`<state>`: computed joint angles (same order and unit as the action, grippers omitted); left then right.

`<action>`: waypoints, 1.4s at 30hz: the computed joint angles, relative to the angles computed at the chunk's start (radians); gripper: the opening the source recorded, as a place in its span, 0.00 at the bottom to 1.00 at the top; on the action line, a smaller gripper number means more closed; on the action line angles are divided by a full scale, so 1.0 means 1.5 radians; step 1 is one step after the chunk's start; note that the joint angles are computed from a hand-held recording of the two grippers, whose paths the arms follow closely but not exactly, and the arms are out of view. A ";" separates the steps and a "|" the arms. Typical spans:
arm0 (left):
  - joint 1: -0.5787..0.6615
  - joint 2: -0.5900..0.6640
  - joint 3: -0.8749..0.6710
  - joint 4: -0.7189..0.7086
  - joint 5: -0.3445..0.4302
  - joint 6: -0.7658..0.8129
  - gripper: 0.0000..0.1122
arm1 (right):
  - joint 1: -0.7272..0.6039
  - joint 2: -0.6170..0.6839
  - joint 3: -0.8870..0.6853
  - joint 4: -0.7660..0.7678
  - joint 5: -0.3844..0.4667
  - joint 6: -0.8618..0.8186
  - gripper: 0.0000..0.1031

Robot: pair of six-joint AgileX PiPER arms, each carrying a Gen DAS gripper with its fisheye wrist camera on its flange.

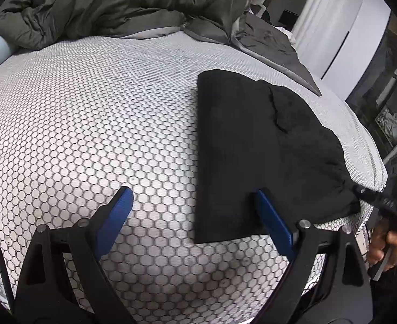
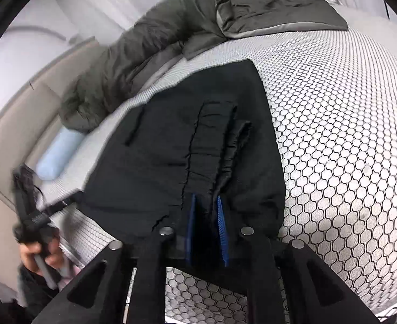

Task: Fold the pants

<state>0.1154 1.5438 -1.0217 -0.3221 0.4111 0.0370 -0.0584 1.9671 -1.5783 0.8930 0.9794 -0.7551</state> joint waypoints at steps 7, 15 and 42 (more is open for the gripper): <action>-0.041 0.071 -0.089 0.066 0.033 -0.027 0.87 | -0.048 -0.046 0.022 0.012 -0.006 -0.055 0.59; -0.077 0.107 -0.079 0.144 -0.009 -0.092 0.92 | 0.034 -0.080 0.058 -0.078 -0.151 0.006 0.60; 0.018 0.112 -0.103 -0.190 0.042 0.216 0.76 | -0.003 0.078 -0.186 -0.118 0.035 0.063 0.71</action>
